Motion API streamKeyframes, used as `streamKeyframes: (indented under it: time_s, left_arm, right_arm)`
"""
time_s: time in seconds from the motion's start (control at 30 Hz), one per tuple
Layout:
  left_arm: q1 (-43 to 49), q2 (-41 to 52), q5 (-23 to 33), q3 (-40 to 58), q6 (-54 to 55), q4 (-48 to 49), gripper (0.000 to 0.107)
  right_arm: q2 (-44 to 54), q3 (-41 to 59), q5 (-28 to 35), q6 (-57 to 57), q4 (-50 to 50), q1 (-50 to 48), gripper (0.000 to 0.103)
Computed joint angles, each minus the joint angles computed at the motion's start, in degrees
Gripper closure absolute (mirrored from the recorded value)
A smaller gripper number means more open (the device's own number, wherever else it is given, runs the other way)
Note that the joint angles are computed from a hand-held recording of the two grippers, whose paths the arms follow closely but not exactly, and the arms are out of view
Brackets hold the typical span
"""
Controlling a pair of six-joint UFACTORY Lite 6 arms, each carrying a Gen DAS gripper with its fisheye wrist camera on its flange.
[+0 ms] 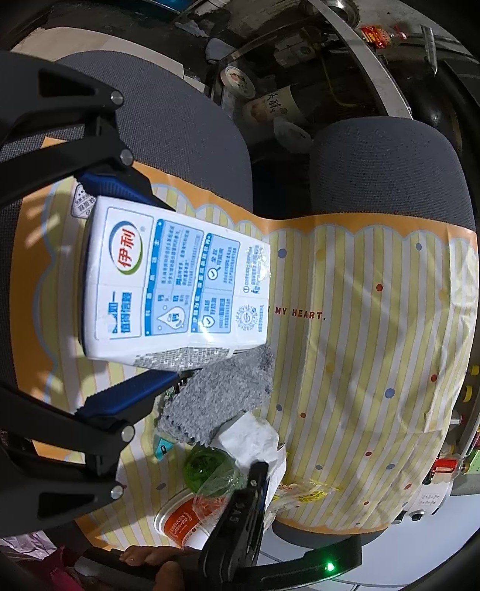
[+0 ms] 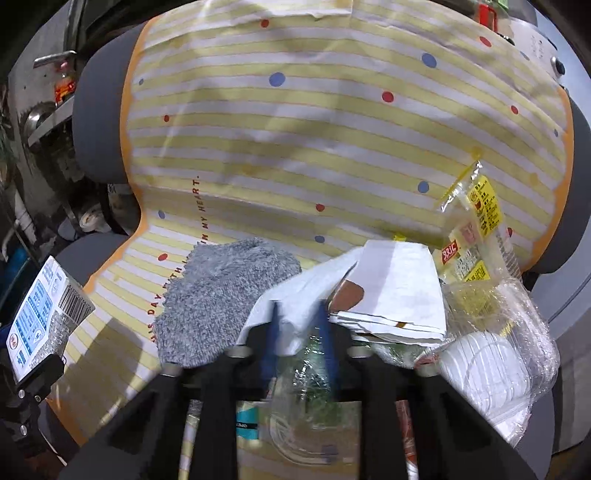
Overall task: Collect trash
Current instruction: 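Grasp the white tissue with the right tool and lift it off the chair, then drop the tissue into the bin with the right tool while the left tool carries the carton there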
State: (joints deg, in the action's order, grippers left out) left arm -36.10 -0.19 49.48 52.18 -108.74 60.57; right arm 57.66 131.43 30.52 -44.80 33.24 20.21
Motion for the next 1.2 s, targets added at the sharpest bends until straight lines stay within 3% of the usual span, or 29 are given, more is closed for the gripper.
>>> streamKeyframes:
  time_s: [0.1,0.27,0.63,0.8,0.97,1.1,1.2]
  left_arm:
    - [-0.34,-0.69,1.39,0.20,0.28,-0.52,0.028]
    - [-4.04,-0.95,9.01,2.80,1.72,-2.23,0.028]
    - [-14.86,3.80,18.82,14.40,4.83,-2.23,0.028]
    - [-18.95,11.33,18.00,24.05,7.57,-1.21,0.028]
    - [-22.37,23.78,12.43,39.08,12.14,-0.36,0.028]
    - [-23.71,36.80,8.66,56.04,18.94,-1.71,0.028]
    - [-24.75,49.41,6.05,74.03,27.05,-4.78,0.028]
  right_arm:
    - [-5.26,-6.42,-0.88,-11.67,13.27,-1.34,0.102]
    - [-17.30,-17.88,4.38,-28.58,32.56,-4.96,0.102]
    - [-42.97,-47.51,18.13,-43.70,44.52,-20.56,0.102]
    - [-51.51,-59.28,26.92,-49.65,45.40,-35.44,0.102]
    - [-54.04,-65.62,33.67,-54.05,43.43,-53.07,0.102]
    - [-53.25,-69.18,33.45,-59.19,41.42,-64.81,0.102]
    - [-50.71,-70.28,31.31,-62.69,40.44,-71.13,0.102]
